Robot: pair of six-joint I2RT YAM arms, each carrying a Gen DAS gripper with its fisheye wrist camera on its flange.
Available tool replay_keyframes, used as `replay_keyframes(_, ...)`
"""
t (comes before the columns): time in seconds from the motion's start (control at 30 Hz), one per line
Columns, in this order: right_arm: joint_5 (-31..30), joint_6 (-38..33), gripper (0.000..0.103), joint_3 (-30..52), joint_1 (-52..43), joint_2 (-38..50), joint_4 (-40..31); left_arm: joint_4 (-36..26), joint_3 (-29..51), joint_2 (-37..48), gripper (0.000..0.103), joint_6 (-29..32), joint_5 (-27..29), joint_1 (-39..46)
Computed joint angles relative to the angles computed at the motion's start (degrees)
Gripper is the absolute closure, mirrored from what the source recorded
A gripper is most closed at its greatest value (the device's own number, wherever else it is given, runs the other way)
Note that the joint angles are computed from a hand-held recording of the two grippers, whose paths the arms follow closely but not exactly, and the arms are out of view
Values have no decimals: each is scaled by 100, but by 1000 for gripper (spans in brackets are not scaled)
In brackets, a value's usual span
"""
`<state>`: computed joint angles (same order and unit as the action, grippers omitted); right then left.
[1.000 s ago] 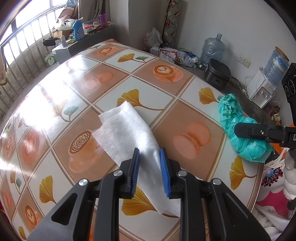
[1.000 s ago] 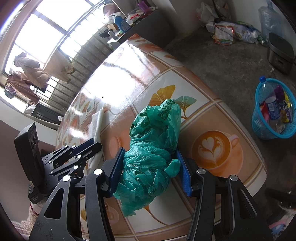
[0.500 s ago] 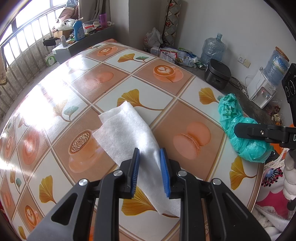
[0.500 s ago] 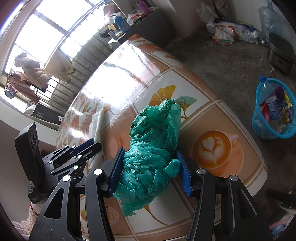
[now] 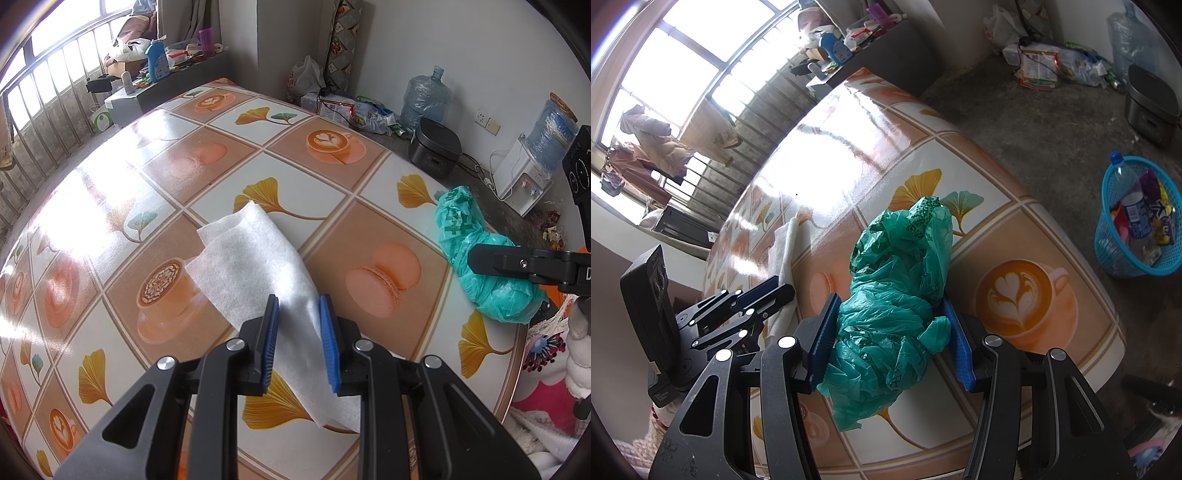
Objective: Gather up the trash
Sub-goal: 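Close the left gripper on the white tissue and lift it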
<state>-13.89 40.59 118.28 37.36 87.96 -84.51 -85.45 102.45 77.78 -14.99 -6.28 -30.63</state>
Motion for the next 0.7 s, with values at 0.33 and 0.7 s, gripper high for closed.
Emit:
replay_keyframes(0.33,-2,-3,52,-7,-3,-2,4,4,-8,-6,81,-6,-3,-6)
replay_keyframes(0.7,-77,30,53,-70,-75,-46,70,-22,67,34,91,-79,-27,79)
